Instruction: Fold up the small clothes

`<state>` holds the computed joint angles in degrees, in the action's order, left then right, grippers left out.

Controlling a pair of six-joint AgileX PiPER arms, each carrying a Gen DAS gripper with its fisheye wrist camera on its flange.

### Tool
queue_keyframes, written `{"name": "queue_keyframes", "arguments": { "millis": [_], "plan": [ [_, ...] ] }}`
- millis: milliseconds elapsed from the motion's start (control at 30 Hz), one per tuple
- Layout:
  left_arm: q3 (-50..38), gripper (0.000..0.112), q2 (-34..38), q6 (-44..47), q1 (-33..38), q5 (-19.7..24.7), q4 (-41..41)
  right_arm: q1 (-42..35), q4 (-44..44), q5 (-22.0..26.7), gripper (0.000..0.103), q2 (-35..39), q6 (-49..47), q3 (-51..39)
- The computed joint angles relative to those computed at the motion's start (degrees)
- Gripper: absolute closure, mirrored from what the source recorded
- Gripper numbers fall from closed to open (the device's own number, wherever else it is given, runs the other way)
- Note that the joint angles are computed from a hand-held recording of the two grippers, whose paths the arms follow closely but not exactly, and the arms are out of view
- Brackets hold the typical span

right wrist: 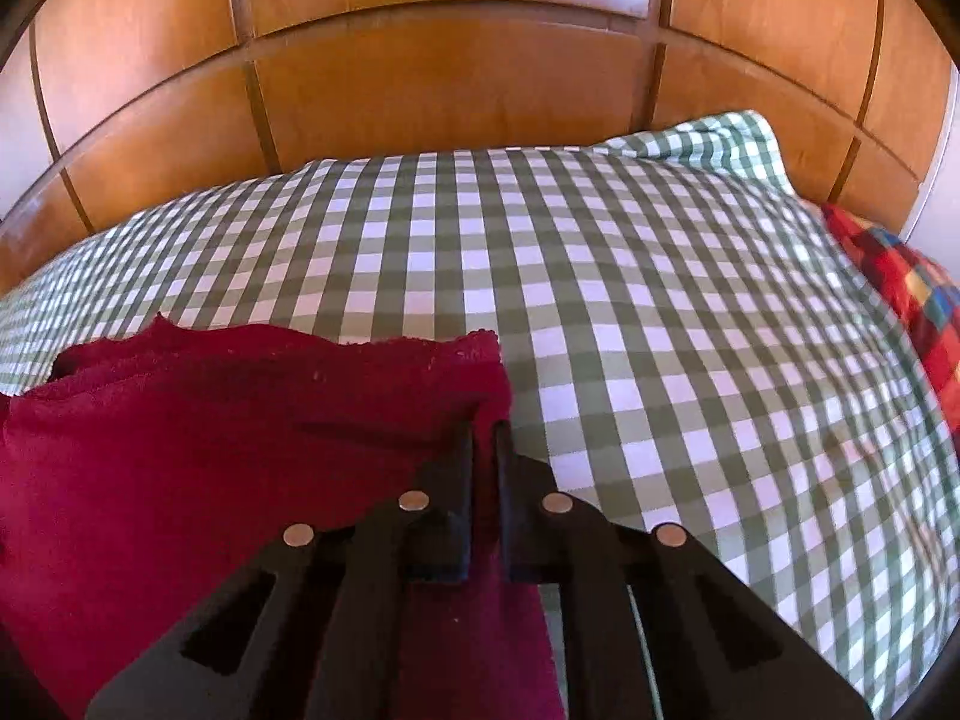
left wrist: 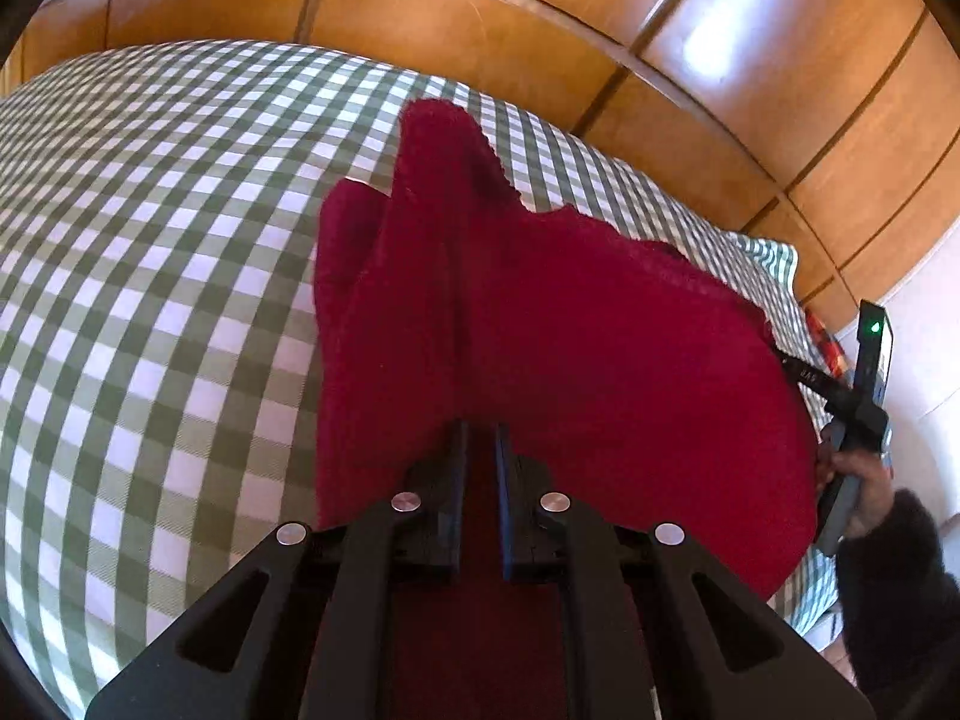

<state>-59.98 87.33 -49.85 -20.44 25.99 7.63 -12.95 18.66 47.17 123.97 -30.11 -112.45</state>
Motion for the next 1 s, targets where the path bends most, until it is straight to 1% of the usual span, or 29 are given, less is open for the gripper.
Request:
{"name": "queue_keyframes", "arguments": {
  "millis": [33, 67, 100, 133, 200, 233, 267, 300, 367, 400, 433, 467, 500, 533, 567, 600, 633, 667, 700, 733, 767, 800, 833, 867, 900, 967, 1000],
  "plan": [
    [0.3, 0.105, -1.1, 0.9, 0.5, -0.6, -1.8, -0.5, 0.5, 0.4, 0.082, 0.3, 0.4, -0.9],
    [0.5, 0.105, -2.0, 0.9, 0.5, -1.3, -1.8, -1.0, 1.3, 0.6, 0.077, 0.2, 0.5, -1.1],
    [-0.1, 0.105, -2.5, -0.5, 0.1, -1.3, 0.3, -1.9, 3.5, 1.0, 0.069, -0.5, -0.1, -1.0],
    [-1.7, 0.105, -2.6, -3.1, -0.6, 0.0, 4.2, -2.3, 4.7, -0.1, 0.068, -2.1, -1.2, 0.7],
    [-3.7, 0.105, -2.1, -3.5, -0.8, 0.4, 6.5, -2.2, 6.4, -3.4, 0.067, -6.4, -4.1, 5.5],
    [-5.9, 0.105, -1.0, -4.3, -1.0, 1.9, 8.5, -2.7, 9.6, -3.4, 0.066, -8.4, -7.3, 7.1],
    [-7.5, 0.105, 0.0, -4.9, -1.1, 3.3, 9.9, -3.1, 12.7, -2.2, 0.065, -9.8, -9.9, 8.2],
    [-9.0, 0.105, 1.2, -4.5, -0.6, 4.2, 10.1, -3.4, 16.8, 1.1, 0.062, -11.1, -14.0, 8.9],
    [-11.6, 0.105, 4.2, -1.0, 1.8, 3.7, 6.4, -2.5, 20.4, 5.5, 0.059, -12.1, -19.9, 9.9],
    [-14.1, 0.105, 6.5, -1.1, 2.3, 5.5, 6.9, -1.5, 20.6, 5.8, 0.053, -12.5, -21.3, 10.8],
    [-17.2, 0.105, 9.5, -1.9, 3.0, 8.3, 8.5, -0.2, 19.9, 5.9, 0.047, -12.3, -21.9, 11.1],
    [-18.4, 0.105, 11.2, -1.5, 3.4, 9.0, 8.4, 0.9, 18.6, 6.1, 0.045, -11.4, -21.4, 10.5],
    [-20.2, 0.105, 13.4, -1.5, 3.6, 10.7, 8.9, 2.1, 15.7, 5.6, 0.045, -10.2, -19.4, 9.4],
    [-21.4, 0.105, 15.9, -1.3, 4.6, 12.1, 7.6, 3.3, 10.7, 3.4, 0.045, -8.4, -15.1, 8.2],
    [-21.1, 0.105, 16.6, -1.0, 5.2, 11.3, 6.3, 3.6, 6.1, 2.6, 0.045, -5.8, -9.6, 5.4],
    [-20.0, 0.105, 16.3, -1.8, 5.1, 9.9, 7.4, 3.5, 3.3, 2.6, 0.045, -3.7, -5.7, 2.8],
    [-19.4, 0.105, 16.2, -3.2, 4.4, 9.4, 10.1, 1.8, 2.8, 3.6, 0.042, 0.2, -3.3, -1.7],
    [-19.0, 0.105, 16.1, -4.2, 3.9, 8.9, 11.5, 0.0, 4.5, 7.0, 0.042, 4.1, -1.4, -6.9],
    [-17.9, 0.105, 15.7, -4.9, 3.8, 7.8, 12.2, -1.7, 7.8, 9.2, 0.042, 6.4, -1.2, -9.8],
    [-16.3, 0.105, 14.9, -4.7, 4.2, 6.0, 11.4, -2.1, 8.8, 9.6, 0.042, 6.8, -1.7, -10.5],
    [-15.4, 0.105, 14.6, -3.5, 5.0, 4.3, 9.4, -1.8, 8.6, 8.3, 0.042, 6.0, -2.3, -9.0],
    [-13.8, 0.105, 13.5, -1.0, 6.3, 2.4, 5.4, -1.6, 8.4, 7.0, 0.041, 5.1, -2.9, -7.3],
    [-12.7, 0.105, 12.8, 0.6, 7.1, 1.4, 3.1, -1.6, 8.3, 6.6, 0.041, 4.7, -3.2, -6.6],
    [-12.3, 0.105, 12.2, 1.6, 7.5, 1.6, 1.5, -1.7, 8.4, 7.4, 0.041, 5.0, -3.1, -7.3],
    [-11.7, 0.105, 10.7, 0.3, 7.1, 2.5, 2.3, -1.9, 8.8, 8.2, 0.041, 5.3, -3.1, -8.1],
    [-12.1, 0.105, 9.1, -5.2, 5.0, 5.3, 8.1, -2.2, 8.4, 11.8, 0.041, 6.9, -1.8, -12.2],
    [-11.3, 0.105, 7.2, -9.7, 3.0, 7.4, 13.3, -2.2, 8.1, 13.2, 0.039, 7.0, -1.6, -13.3]
  ]
}}
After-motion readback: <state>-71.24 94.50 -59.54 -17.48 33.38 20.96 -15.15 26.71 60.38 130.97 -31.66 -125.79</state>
